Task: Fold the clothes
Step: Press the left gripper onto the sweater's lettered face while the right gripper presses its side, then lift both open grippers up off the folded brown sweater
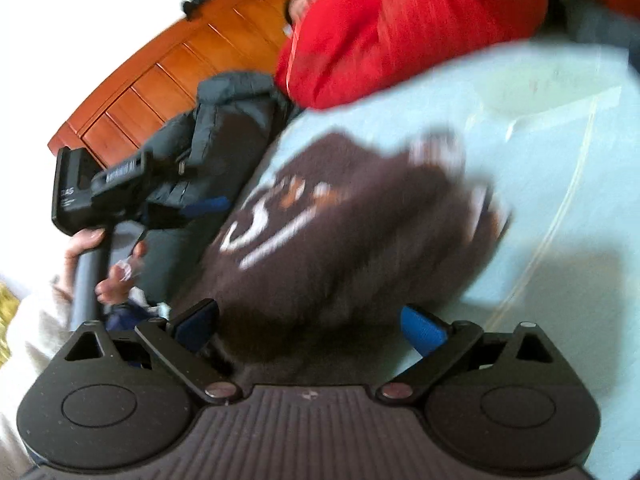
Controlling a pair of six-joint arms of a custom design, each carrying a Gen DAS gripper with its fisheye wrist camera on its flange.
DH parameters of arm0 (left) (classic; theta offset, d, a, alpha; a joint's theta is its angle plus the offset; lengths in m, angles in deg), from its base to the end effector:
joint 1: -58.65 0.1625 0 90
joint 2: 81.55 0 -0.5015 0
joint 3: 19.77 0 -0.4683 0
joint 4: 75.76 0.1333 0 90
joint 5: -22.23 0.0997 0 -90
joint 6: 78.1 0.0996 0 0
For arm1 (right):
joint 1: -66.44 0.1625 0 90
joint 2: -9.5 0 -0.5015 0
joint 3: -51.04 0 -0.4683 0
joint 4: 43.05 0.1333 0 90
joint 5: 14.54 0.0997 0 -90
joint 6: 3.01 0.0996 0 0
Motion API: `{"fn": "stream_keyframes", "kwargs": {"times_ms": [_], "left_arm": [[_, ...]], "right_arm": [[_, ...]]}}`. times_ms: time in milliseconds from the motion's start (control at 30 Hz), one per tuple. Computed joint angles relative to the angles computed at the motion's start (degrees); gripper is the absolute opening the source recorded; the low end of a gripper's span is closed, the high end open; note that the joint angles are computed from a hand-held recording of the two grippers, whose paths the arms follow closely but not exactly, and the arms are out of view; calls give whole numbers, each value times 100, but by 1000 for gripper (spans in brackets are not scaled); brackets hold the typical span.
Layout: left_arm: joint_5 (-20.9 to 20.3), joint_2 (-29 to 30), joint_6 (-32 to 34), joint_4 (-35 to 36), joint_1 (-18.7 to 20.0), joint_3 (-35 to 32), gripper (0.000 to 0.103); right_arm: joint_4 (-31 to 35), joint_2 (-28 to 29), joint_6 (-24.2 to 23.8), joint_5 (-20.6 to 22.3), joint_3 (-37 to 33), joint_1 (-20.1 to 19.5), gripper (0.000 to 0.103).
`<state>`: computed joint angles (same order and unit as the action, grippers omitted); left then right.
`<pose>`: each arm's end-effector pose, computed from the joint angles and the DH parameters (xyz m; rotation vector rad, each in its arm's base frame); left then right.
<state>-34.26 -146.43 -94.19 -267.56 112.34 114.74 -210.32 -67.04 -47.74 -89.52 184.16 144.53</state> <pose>-0.1470 -0.5180 0.1603 0.2406 2.6703 -1.0461 0.0521 -0.5239 0.2046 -0.9196 2.8662 -0.6718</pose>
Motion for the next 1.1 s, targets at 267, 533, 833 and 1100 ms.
{"fn": "stream_keyframes", "kwargs": {"times_ms": [267, 533, 833, 1100], "left_arm": [[271, -179, -226, 259, -316, 291, 95], [-322, -4, 152, 173, -368, 320, 95], [-490, 463, 38, 276, -133, 36, 94], [-705, 303, -43, 203, -694, 473, 91]], "right_arm": [[-792, 335, -1647, -71, -110, 571, 101], [-947, 767, -2133, -581, -172, 301, 101], [-1133, 800, -2084, -666, -101, 303, 101], [-1175, 845, -2041, -483, -97, 204, 102]]}}
